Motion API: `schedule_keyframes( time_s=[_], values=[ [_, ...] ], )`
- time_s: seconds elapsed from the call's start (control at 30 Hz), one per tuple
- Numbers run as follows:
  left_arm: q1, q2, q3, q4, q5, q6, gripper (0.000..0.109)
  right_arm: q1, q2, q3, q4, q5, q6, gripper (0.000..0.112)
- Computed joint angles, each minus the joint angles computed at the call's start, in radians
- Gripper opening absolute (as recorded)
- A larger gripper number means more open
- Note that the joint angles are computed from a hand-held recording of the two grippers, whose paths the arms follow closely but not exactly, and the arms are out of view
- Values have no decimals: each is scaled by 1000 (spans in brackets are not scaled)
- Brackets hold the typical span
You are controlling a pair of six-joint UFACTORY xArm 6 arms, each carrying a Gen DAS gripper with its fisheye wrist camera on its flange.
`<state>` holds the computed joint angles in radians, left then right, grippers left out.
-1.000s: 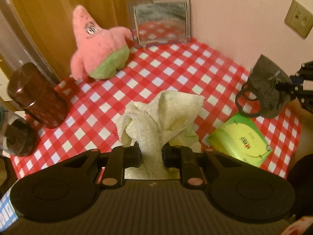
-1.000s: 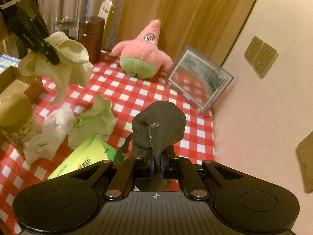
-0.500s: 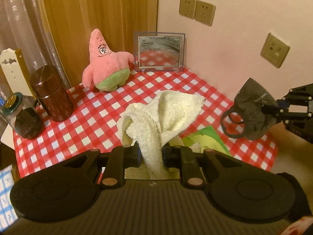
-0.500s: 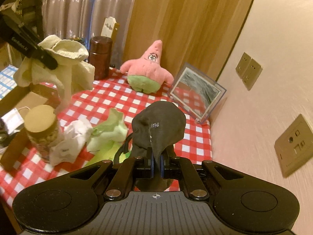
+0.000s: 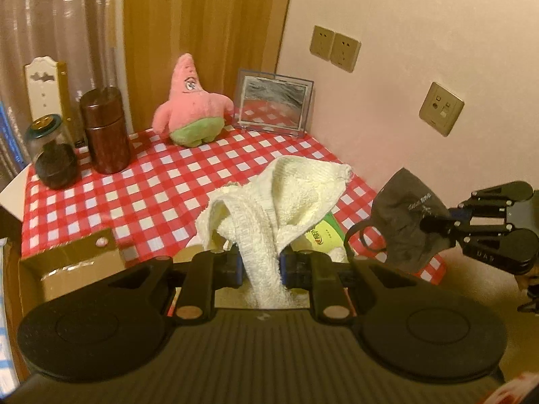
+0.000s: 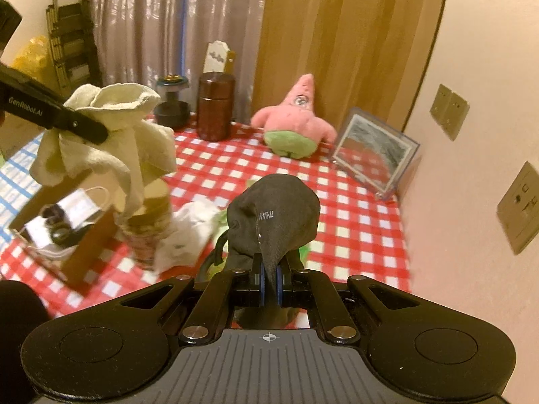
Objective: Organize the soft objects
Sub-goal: 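Lift the cream towel with the left gripper while the right gripper holds the black mask, then carry the cream towel and black mask over the cardboard tray with both grippers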
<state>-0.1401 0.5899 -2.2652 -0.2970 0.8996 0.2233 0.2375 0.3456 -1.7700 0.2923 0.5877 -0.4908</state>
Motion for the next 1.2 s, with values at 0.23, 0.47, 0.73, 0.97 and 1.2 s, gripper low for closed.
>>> schedule_keyframes(
  time_s=[0.23, 0.47, 0.73, 0.97, 1.2],
  values=[
    [2, -270, 430, -4, -219, -7, 17, 40, -61, 89, 73, -20, -30, 6],
    [40, -428, 640, 3, -313, -39, 17, 92, -59, 71, 140, -3, -65, 6],
    [115, -545, 787, 59, -367, -95, 17, 163, 10, -42, 238, 42, -112, 6],
    [181, -582, 860, 111, -377, -128, 17, 224, 134, -192, 283, 81, -119, 6],
    [232, -553, 883, 77, -370, -88, 17, 260, 304, -411, 246, 149, -66, 6]
  ],
)
